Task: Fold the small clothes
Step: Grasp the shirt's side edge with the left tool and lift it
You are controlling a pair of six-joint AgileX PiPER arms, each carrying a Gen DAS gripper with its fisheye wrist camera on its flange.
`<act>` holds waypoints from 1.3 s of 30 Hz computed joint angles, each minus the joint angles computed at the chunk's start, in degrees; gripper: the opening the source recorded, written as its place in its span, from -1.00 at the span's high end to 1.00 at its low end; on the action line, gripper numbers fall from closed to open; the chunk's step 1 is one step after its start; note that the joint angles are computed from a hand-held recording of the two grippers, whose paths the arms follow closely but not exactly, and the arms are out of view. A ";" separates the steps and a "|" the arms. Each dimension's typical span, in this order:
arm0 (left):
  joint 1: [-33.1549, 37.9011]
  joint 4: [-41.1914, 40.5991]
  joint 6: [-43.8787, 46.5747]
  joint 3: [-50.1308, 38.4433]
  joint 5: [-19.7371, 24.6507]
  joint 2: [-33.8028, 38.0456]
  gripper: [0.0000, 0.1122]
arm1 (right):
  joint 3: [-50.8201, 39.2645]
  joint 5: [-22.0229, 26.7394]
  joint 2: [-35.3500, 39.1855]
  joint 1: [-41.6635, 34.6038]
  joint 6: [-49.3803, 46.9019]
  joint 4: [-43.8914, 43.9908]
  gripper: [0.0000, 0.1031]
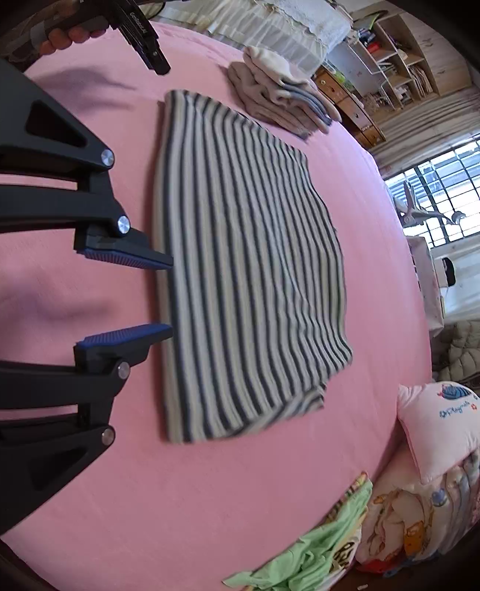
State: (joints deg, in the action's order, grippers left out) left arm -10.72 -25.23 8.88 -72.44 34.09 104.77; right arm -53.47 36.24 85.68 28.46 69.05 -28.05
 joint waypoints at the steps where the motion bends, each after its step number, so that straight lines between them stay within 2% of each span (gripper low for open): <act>1: -0.05 -0.88 0.47 0.49 0.02 -0.20 -0.03 | -0.20 0.31 0.28 0.76 0.21 0.05 0.41; 7: -0.25 -5.24 2.90 0.59 1.31 1.04 -0.03 | -1.03 -0.25 1.22 3.52 0.43 1.04 0.41; 18: 3.26 -25.51 14.05 -3.14 5.17 8.69 -0.03 | -8.21 0.81 6.58 5.28 -0.78 -0.98 0.41; 25: 4.62 -34.00 16.77 -5.78 7.21 14.42 -0.03 | -10.82 1.15 9.68 4.26 0.53 -3.76 0.42; 27: 4.95 -36.38 17.60 -6.21 7.50 16.07 -0.03 | -11.33 0.73 10.71 3.48 0.53 -3.95 0.64; 29: 5.13 -39.09 19.40 -6.21 7.14 17.39 -0.03 | -11.64 0.06 11.43 2.77 0.21 -3.54 0.72; 33: 5.11 -43.76 22.69 -6.74 6.26 19.32 -0.03 | -12.61 -0.86 13.28 1.69 -0.06 -3.24 0.73; 39: 4.38 -45.10 22.76 -10.82 5.44 22.26 -0.03 | -15.20 -1.43 16.40 1.12 -1.10 -2.82 0.73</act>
